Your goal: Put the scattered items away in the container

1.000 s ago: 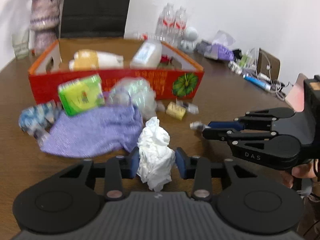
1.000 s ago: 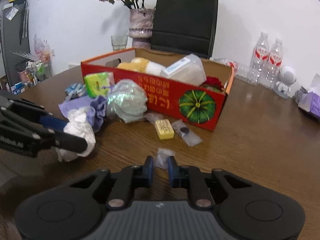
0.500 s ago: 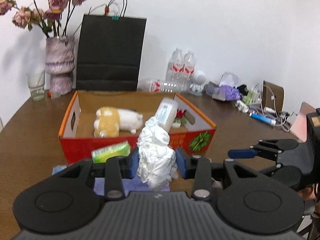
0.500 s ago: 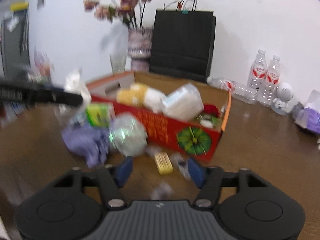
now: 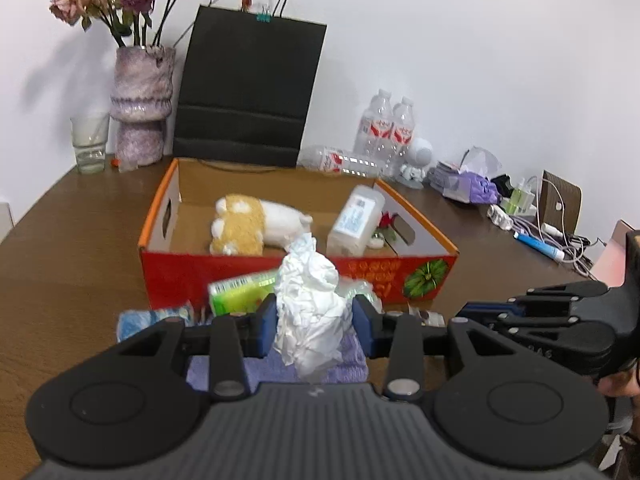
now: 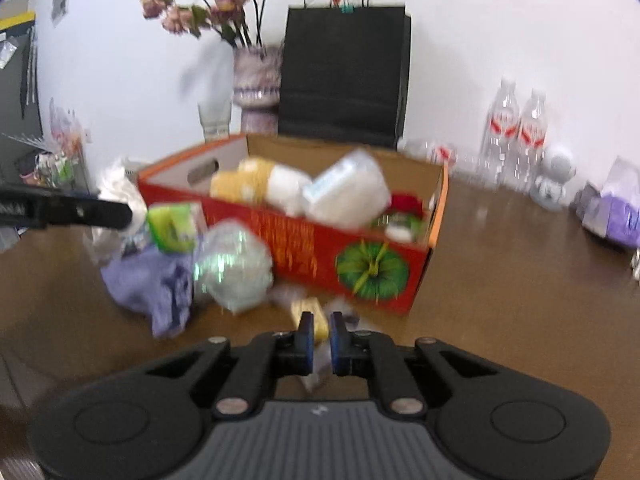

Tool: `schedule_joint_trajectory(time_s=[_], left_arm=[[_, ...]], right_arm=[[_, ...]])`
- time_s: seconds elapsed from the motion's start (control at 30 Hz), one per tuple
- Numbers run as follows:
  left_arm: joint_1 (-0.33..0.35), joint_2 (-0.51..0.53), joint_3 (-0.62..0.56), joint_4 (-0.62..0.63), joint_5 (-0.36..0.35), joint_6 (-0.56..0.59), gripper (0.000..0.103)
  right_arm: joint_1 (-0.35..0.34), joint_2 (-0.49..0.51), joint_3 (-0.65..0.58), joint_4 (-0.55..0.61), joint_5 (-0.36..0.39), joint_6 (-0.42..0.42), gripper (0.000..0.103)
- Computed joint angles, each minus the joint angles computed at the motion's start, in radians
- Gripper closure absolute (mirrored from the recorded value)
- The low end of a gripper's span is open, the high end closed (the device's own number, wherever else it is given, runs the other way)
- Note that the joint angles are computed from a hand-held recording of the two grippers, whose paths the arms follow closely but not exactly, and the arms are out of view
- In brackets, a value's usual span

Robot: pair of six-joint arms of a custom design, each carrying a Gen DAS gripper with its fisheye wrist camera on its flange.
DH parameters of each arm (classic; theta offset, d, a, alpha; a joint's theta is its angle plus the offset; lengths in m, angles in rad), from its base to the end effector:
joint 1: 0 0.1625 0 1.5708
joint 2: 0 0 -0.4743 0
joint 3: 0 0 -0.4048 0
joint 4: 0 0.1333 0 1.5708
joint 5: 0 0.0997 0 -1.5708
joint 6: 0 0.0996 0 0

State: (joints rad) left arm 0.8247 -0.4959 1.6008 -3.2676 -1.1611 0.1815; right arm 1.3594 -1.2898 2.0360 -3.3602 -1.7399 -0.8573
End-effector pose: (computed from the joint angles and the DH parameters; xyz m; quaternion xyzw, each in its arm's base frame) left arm -0.3703 -0.6555 0.0063 0.3659 0.8641 -0.3284 0.1073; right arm -0.0044 -0.5757 0.3801 0.2343 -0.8326 0.3900 0.3159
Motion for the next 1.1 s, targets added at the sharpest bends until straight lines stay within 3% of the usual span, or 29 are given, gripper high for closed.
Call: schedule_joint_trajectory(time_s=[0.07, 0.1, 0.17, 0.2, 0.33, 0.4, 0.57, 0.67, 0.77, 0.83, 1.07, 1.1], left_arm=[[0.001, 0.000, -0.003, -0.002, -0.009, 0.001, 0.062], [0.001, 0.000, -0.003, -0.004, -0.012, 0.004, 0.062], [0.002, 0.003, -0.002, -0.004, -0.016, 0.007, 0.062], [0.003, 0.003, -0.001, -0.001, -0.018, 0.005, 0.062], [0.007, 0.002, 0.005, 0.009, -0.024, -0.008, 0.061], [0.008, -0.002, 0.013, 0.007, -0.020, -0.008, 0.061], [0.012, -0.007, 0.014, 0.006, -0.019, -0.012, 0.061], [0.010, -0.003, -0.011, 0.014, -0.031, 0.004, 0.061], [0.000, 0.024, -0.081, 0.009, -0.030, 0.061, 0.061], [-0.006, 0.058, -0.153, 0.018, -0.015, 0.079, 0.061], [0.010, 0.205, -0.448, 0.188, 0.061, 0.073, 0.058], [0.013, 0.225, -0.484, 0.217, 0.076, 0.073, 0.057]], right_arm=[[0.003, -0.008, -0.010, 0.045, 0.002, 0.033, 0.087], [0.003, -0.007, -0.009, 0.056, -0.002, 0.043, 0.078], [0.009, 0.017, -0.006, 0.026, -0.048, 0.039, 0.065], [0.012, 0.034, -0.007, 0.006, -0.077, 0.038, 0.064], [0.011, 0.087, -0.023, -0.037, -0.141, 0.053, 0.067], [0.006, 0.081, -0.023, -0.021, -0.126, 0.064, 0.088], [-0.003, 0.046, -0.016, 0.006, -0.078, 0.084, 0.088], [-0.001, 0.007, -0.025, 0.049, -0.007, 0.101, 0.088], [0.026, -0.009, -0.057, 0.049, 0.054, 0.079, 0.088], [0.052, 0.012, -0.097, 0.026, 0.056, 0.055, 0.088], [0.094, 0.162, -0.317, 0.075, -0.059, 0.071, 0.084], [0.093, 0.181, -0.341, 0.077, -0.076, 0.074, 0.079]])
